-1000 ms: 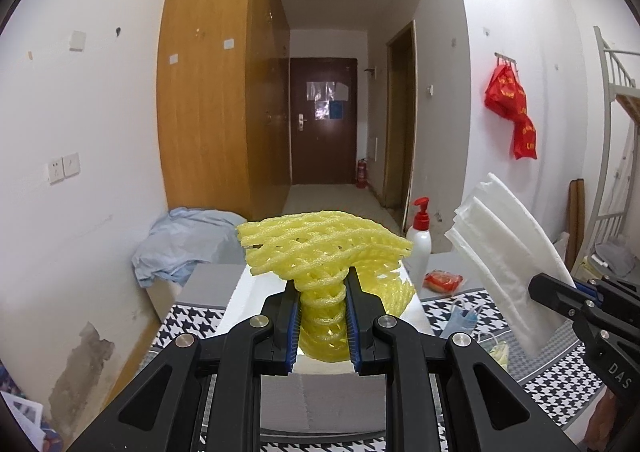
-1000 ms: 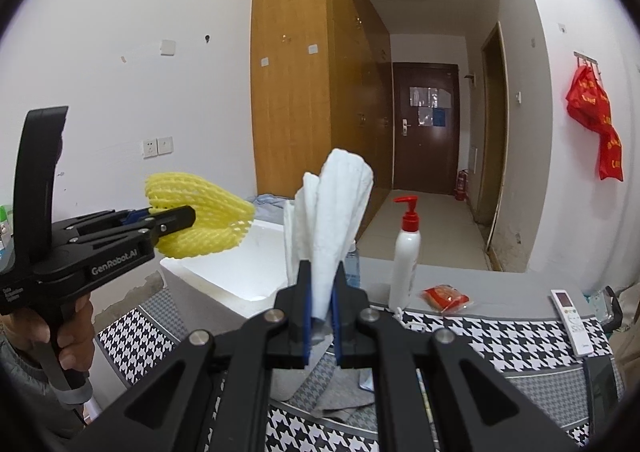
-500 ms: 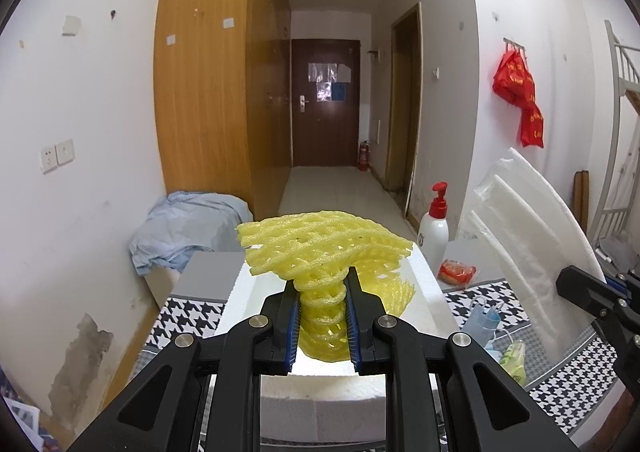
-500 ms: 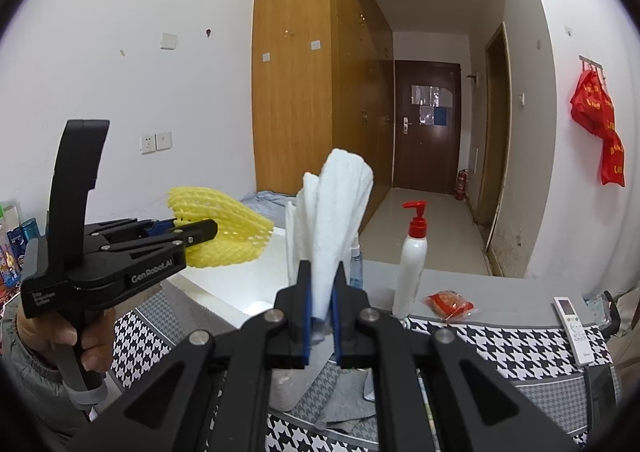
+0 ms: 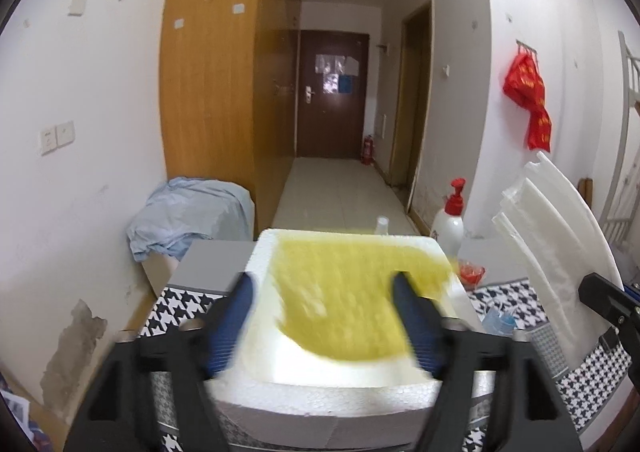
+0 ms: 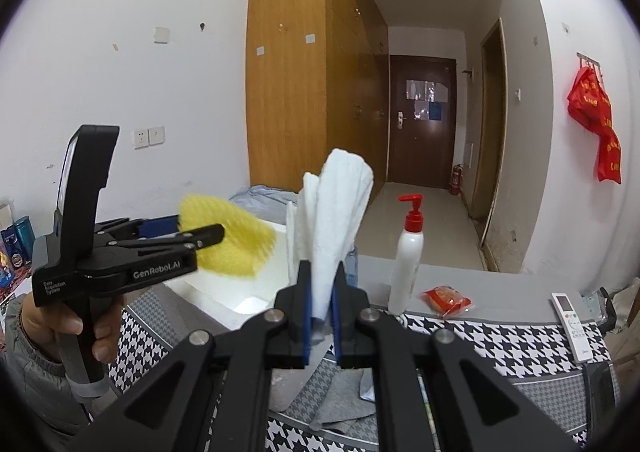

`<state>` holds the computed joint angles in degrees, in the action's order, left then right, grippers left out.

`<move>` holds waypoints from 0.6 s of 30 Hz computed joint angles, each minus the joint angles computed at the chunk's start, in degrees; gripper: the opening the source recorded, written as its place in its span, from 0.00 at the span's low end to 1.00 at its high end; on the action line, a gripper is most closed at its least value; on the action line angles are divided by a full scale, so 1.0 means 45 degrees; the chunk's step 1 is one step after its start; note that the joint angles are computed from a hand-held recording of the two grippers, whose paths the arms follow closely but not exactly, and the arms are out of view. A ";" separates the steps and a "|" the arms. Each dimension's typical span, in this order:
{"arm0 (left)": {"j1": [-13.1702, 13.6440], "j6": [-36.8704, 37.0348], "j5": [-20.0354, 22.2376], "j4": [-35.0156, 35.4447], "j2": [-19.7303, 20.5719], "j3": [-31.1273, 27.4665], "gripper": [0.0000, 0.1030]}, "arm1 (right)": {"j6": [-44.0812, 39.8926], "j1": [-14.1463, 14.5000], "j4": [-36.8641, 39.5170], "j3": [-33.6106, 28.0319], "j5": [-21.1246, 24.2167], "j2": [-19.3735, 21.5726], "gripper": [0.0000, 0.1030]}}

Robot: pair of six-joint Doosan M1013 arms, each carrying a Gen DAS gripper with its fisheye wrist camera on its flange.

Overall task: Organize soft objects
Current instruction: 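Lower yellow foam net into the white foam box and open left tool, then lower white paper towels into the foam box and open right tool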

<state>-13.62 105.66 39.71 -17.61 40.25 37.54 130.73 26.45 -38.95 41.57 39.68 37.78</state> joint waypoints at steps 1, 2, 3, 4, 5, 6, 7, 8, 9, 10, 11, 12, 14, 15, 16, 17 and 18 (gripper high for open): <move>0.0019 0.0143 -0.0374 -0.0169 -0.0137 0.0290 0.82 | -0.0085 0.0012 0.0008 -0.0099 0.0027 0.0048 0.11; 0.0027 0.0294 -0.0672 -0.0261 -0.0257 0.0533 0.85 | -0.0135 0.0036 -0.0016 -0.0178 0.0082 0.0092 0.11; 0.0030 0.0488 -0.0927 -0.0370 -0.0375 0.0779 0.87 | -0.0154 0.0031 -0.0010 -0.0201 0.0105 0.0110 0.11; 0.0042 0.0705 -0.1157 -0.0507 -0.0495 0.1016 0.88 | -0.0222 0.0033 0.0054 -0.0290 0.0180 0.0157 0.11; 0.0047 0.0884 -0.1364 -0.0650 -0.0593 0.1218 0.93 | -0.0274 0.0032 0.0115 -0.0353 0.0225 0.0192 0.11; 0.0057 0.1199 -0.1753 -0.0879 -0.0777 0.1596 0.97 | -0.0315 0.0027 0.0180 -0.0386 0.0230 0.0208 0.11; 0.0075 0.1451 -0.1970 -0.1050 -0.0861 0.1769 0.98 | -0.0362 0.0024 0.0242 -0.0401 0.0204 0.0214 0.11; 0.0088 0.1844 -0.2281 -0.1312 -0.1015 0.2069 0.99 | -0.0428 0.0032 0.0283 -0.0423 0.0160 0.0221 0.11; 0.0100 0.2163 -0.2564 -0.1528 -0.1163 0.2342 0.99 | -0.0466 0.0033 0.0276 -0.0426 0.0115 0.0222 0.11; 0.0108 0.2380 -0.2732 -0.1682 -0.1251 0.2512 0.99 | -0.0494 0.0046 0.0262 -0.0473 0.0117 0.0245 0.11; 0.0111 0.2598 -0.2869 -0.1820 -0.1330 0.2648 0.99 | -0.0559 0.0061 0.0271 -0.0569 0.0142 0.0290 0.11; 0.0121 0.2783 -0.3025 -0.1900 -0.1439 0.2830 0.99 | -0.0628 0.0068 0.0312 -0.0645 0.0147 0.0328 0.11; 0.0126 0.2789 -0.3298 -0.1826 -0.1550 0.3033 0.99 | -0.0917 0.0051 0.0644 -0.0824 0.0112 0.0414 0.11; 0.0134 0.2684 -0.3471 -0.1710 -0.1615 0.3163 0.99 | -0.1023 0.0036 0.0811 -0.0866 0.0095 0.0435 0.11; 0.0136 0.2460 -0.3696 -0.1503 -0.1689 0.3316 0.99 | -0.1171 0.0020 0.1025 -0.0950 0.0086 0.0478 0.11; 0.0141 0.2331 -0.3870 -0.1388 -0.1754 0.3457 0.99 | -0.1372 0.0007 0.1256 -0.1076 0.0083 0.0546 0.11; 0.0158 0.2219 -0.3965 -0.1305 -0.1804 0.3557 0.99 | -0.1555 0.0004 0.1422 -0.1211 0.0118 0.0620 0.11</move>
